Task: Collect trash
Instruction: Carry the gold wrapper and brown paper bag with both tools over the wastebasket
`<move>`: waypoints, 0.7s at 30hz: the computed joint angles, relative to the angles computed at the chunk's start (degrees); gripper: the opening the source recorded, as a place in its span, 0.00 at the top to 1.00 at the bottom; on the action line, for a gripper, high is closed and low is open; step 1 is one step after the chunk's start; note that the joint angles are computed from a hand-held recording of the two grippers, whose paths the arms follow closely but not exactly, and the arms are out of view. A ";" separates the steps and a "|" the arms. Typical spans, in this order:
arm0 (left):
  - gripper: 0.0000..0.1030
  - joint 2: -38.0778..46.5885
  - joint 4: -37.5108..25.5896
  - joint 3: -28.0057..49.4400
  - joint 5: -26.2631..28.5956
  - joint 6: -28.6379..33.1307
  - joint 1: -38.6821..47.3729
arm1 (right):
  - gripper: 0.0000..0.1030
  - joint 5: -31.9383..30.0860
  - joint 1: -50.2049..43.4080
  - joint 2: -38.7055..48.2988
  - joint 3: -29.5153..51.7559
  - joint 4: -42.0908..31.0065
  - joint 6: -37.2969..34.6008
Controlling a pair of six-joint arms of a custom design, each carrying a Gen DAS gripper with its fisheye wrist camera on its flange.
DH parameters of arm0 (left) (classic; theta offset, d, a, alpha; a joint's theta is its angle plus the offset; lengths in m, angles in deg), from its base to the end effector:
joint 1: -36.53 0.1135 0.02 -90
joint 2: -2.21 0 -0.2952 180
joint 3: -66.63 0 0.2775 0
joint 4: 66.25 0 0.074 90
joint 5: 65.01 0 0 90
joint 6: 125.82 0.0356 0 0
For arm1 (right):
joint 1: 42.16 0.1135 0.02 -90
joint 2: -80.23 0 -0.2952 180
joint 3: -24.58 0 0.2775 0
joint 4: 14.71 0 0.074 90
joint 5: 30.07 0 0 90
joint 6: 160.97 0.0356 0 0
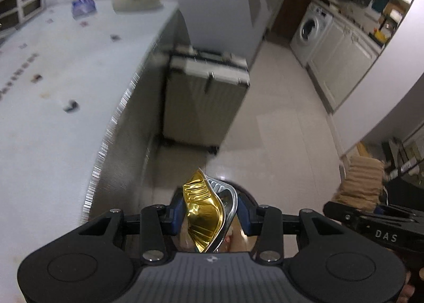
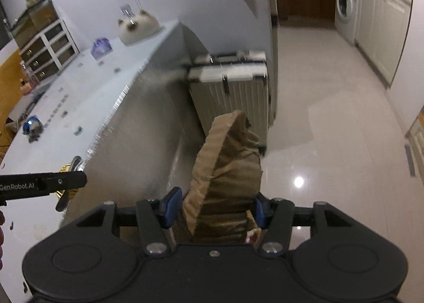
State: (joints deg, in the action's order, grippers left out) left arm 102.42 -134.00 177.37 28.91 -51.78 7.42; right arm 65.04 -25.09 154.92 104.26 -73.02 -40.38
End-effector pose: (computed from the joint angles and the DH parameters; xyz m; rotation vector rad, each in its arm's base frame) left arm 0.3522 -0.1989 0.3627 0.3254 2.5932 -0.3772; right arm 0.2723 0.0803 0.3346 0.3325 2.4895 0.2338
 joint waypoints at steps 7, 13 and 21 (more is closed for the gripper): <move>0.59 9.70 -2.27 3.13 0.18 -2.10 -0.87 | 0.43 -12.06 -6.72 9.71 -2.08 6.33 -2.73; 0.59 15.45 -3.01 5.25 0.63 -3.55 0.71 | 0.34 -18.18 -7.84 20.17 -0.27 13.02 -1.40; 0.59 22.44 -0.74 7.99 3.95 -3.68 1.41 | 0.16 -17.08 -9.22 27.01 2.03 12.86 -2.89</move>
